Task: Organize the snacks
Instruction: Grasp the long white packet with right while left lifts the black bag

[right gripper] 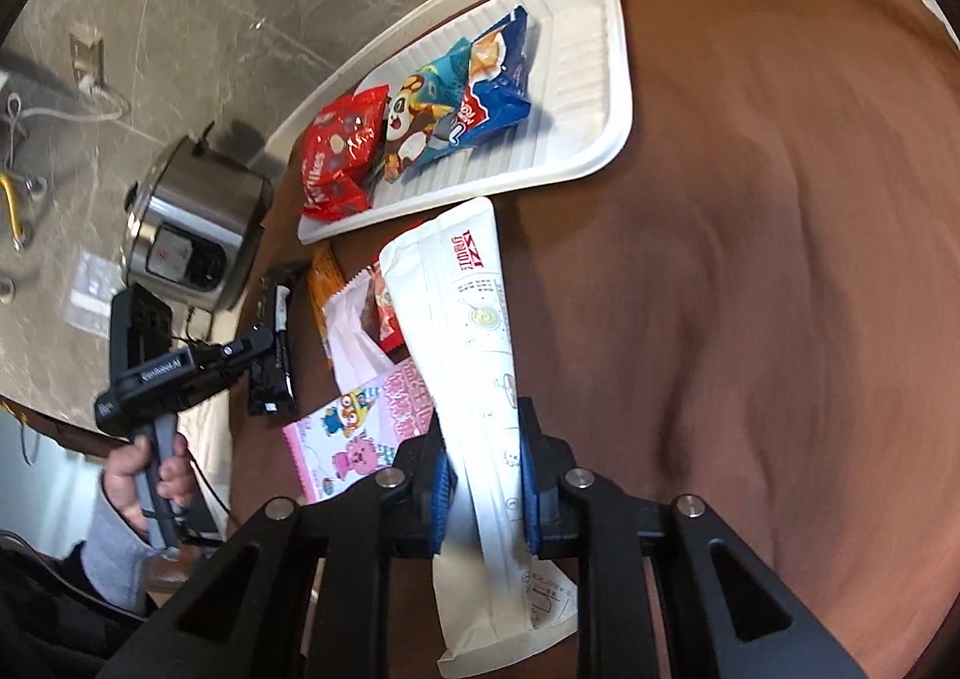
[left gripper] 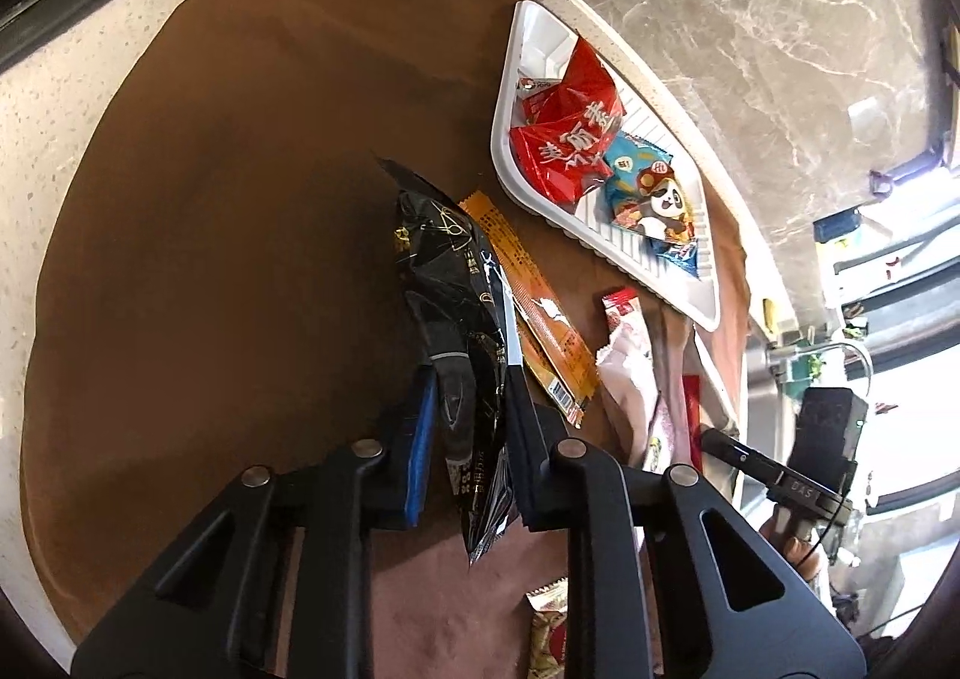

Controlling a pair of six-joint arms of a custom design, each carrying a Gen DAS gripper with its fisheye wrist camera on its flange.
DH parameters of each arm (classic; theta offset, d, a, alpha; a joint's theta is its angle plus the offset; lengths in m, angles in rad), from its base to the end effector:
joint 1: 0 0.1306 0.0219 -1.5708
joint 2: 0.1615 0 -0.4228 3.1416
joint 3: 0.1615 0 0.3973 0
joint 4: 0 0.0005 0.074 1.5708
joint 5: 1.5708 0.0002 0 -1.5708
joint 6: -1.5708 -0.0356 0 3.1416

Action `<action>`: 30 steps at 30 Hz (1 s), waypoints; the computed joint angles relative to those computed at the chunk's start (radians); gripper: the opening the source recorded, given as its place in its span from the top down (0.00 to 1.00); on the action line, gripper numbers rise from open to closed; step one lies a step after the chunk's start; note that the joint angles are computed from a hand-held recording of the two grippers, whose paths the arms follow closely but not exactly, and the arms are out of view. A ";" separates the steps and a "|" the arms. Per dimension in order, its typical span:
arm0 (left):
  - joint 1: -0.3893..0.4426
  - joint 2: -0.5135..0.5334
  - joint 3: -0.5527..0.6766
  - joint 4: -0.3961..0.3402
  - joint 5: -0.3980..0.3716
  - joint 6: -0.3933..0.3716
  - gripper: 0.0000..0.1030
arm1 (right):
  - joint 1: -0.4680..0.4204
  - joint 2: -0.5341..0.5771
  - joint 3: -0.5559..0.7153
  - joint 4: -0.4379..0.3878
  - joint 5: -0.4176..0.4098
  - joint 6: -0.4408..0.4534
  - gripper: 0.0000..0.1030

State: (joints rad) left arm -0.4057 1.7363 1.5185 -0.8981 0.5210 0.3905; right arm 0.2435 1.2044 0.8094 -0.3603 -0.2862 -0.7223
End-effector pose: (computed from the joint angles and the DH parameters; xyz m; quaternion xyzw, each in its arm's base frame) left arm 0.5363 -0.2502 0.3508 0.0652 0.9409 -0.3158 0.1036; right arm 0.3676 0.1012 0.3174 0.1605 0.8961 0.2982 0.2868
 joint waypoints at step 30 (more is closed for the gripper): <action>0.031 -0.043 0.003 0.047 0.257 0.062 0.83 | -0.043 -0.023 -0.072 0.321 -0.195 -0.309 0.80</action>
State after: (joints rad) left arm -0.3752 1.6935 1.5219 -0.8514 0.7775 0.4522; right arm 0.2008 1.1813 0.7376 -0.0396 -0.4817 -1.0312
